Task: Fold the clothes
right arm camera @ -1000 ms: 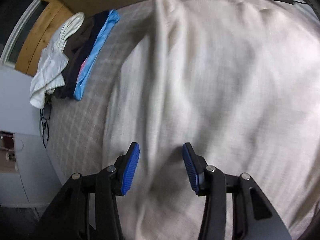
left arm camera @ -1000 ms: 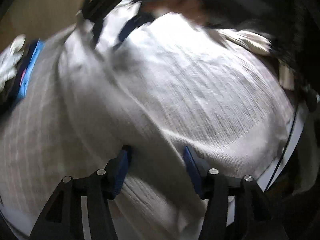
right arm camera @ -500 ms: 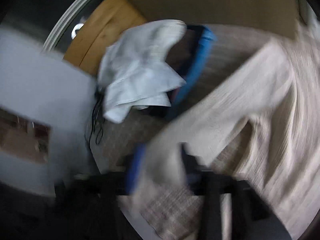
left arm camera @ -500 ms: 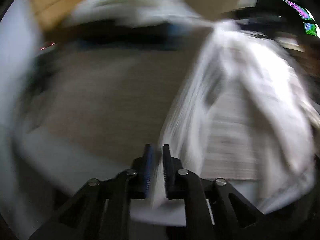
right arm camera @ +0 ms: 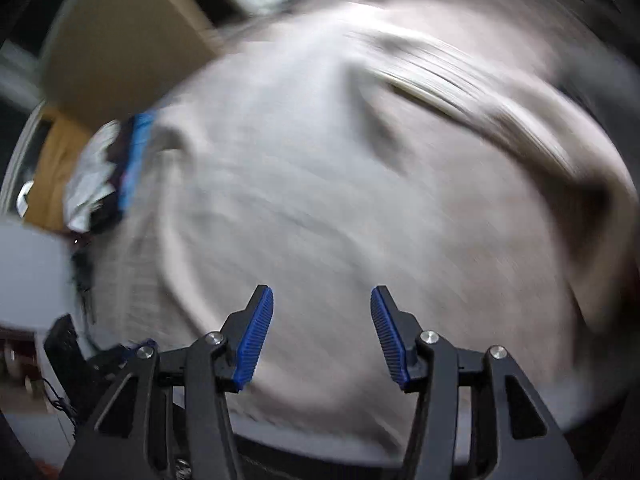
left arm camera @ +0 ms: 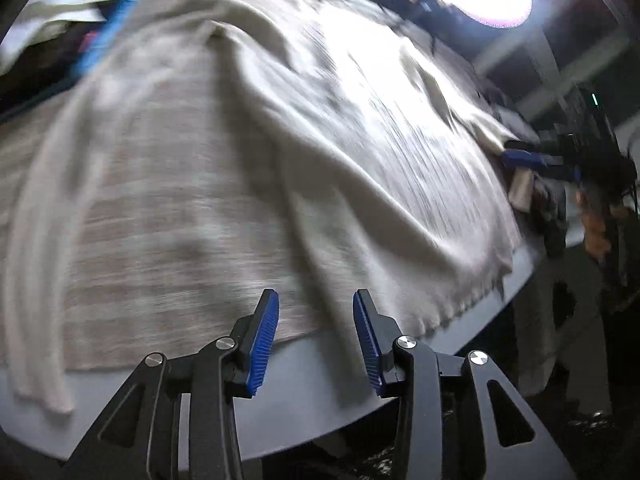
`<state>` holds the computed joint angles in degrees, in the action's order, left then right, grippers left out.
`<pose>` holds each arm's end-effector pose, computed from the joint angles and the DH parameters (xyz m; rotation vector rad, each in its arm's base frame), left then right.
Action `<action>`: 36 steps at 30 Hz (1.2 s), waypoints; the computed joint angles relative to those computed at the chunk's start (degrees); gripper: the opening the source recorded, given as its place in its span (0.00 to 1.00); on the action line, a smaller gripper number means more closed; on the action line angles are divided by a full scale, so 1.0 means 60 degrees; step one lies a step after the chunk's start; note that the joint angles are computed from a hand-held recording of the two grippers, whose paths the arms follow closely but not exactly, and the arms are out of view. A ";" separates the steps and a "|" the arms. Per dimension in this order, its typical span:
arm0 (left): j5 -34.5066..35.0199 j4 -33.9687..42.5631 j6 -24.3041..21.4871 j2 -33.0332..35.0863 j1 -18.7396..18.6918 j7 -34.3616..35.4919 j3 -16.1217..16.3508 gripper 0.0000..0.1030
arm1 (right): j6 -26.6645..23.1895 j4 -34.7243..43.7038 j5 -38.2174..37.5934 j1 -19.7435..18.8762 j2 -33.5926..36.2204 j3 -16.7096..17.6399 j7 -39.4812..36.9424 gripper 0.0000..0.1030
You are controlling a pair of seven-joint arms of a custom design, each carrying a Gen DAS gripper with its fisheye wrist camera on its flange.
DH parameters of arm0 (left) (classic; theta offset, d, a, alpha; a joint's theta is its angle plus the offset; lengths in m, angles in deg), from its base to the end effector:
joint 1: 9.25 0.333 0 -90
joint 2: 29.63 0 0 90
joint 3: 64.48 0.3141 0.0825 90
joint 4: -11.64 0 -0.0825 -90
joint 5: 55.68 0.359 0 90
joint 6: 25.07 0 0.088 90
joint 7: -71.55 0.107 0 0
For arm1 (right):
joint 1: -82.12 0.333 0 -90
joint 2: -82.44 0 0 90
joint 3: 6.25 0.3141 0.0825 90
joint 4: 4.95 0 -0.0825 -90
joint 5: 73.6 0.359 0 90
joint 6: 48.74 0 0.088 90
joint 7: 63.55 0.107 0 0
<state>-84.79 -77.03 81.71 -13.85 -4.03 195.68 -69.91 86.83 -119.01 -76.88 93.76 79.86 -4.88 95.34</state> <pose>0.6275 -0.0330 0.5109 1.5106 -2.4222 0.6906 0.5424 0.1248 0.5341 -0.8413 2.5906 -0.1088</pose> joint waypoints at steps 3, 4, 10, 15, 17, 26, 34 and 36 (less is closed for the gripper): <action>0.0202 -0.0105 -0.0277 -0.0231 -0.0069 -0.0002 -0.0025 0.41 | 0.0778 -0.1856 0.0161 0.0152 -0.1132 0.0111 0.1145 0.49; 0.0264 -0.0079 -0.0265 -0.0201 -0.0125 0.0015 -0.0043 0.44 | 0.1039 -0.2030 0.0201 0.0240 -0.1131 0.0127 0.1246 0.49; 0.0643 -0.0185 0.0045 -0.0266 -0.0319 0.0200 -0.0039 0.26 | 0.0993 -0.2123 0.0442 0.0559 -0.0833 0.0018 0.0414 0.49; 0.0535 0.0262 -0.0344 -0.0134 -0.0225 0.0248 -0.0015 0.03 | 0.1214 -0.1848 0.0827 0.0662 -0.0506 -0.0010 -0.0989 0.06; 0.0375 0.0602 -0.0667 -0.0186 -0.0064 0.0305 0.0028 0.03 | 0.1110 -0.1657 0.0963 0.0619 -0.0530 -0.0013 -0.1211 0.07; 0.1373 0.0121 -0.0654 -0.0853 0.0085 0.0510 0.0277 0.03 | -0.1441 0.0041 0.0709 0.0650 -0.0072 0.0164 -0.2269 0.14; 0.1488 0.0713 -0.0076 -0.0279 0.0278 -0.0172 0.0455 0.03 | -0.0644 -0.1830 -0.0155 0.0468 -0.1535 0.0189 -0.0657 0.22; 0.1877 0.0872 0.0242 -0.0173 0.0242 -0.0434 0.0507 0.03 | -0.0397 -0.2087 0.0063 0.0611 -0.1570 0.0115 -0.0797 0.22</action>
